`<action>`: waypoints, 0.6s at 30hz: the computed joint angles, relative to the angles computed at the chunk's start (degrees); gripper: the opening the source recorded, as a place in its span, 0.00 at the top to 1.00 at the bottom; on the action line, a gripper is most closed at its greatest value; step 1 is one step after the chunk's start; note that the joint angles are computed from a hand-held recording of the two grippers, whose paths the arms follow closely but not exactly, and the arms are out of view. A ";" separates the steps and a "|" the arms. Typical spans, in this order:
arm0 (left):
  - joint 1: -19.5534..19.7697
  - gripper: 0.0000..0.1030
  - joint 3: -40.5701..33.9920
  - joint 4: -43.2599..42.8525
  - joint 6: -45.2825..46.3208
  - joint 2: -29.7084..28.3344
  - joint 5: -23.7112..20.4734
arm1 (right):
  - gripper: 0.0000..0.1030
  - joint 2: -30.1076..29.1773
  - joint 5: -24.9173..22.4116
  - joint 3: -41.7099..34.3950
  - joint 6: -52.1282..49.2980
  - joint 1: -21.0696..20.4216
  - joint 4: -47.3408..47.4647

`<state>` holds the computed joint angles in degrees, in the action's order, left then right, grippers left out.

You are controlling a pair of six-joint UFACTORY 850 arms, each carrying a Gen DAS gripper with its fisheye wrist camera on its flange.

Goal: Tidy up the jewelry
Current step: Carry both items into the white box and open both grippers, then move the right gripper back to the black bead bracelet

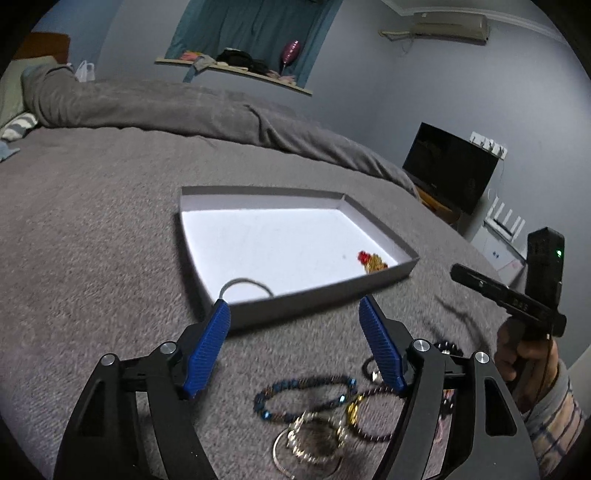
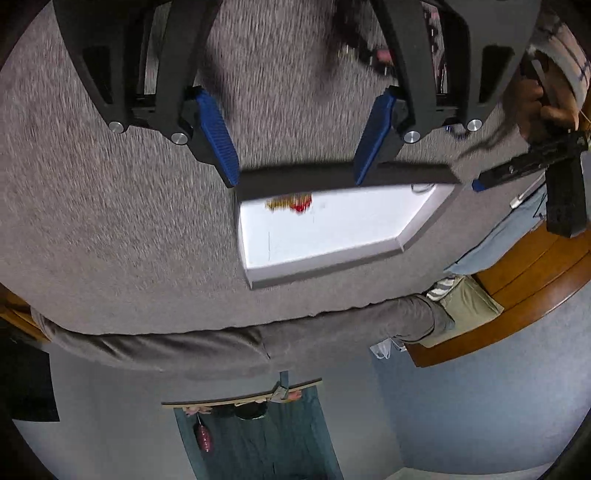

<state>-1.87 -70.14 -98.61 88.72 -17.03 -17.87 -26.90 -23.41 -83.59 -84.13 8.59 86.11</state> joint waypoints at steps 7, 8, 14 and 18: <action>-0.47 0.29 2.45 -0.09 2.50 1.46 -0.19 | 0.37 3.35 0.51 5.78 -5.21 0.41 3.03; -0.56 0.29 2.71 0.07 2.74 1.62 -0.17 | 0.37 3.62 0.64 6.26 -5.73 0.47 3.26; -1.88 0.29 3.74 2.90 3.03 2.21 -1.10 | 0.37 5.88 0.83 9.92 -9.72 0.62 6.22; -2.96 0.29 3.87 5.03 4.33 2.26 -2.70 | 0.37 7.17 0.85 11.78 -9.71 1.16 5.21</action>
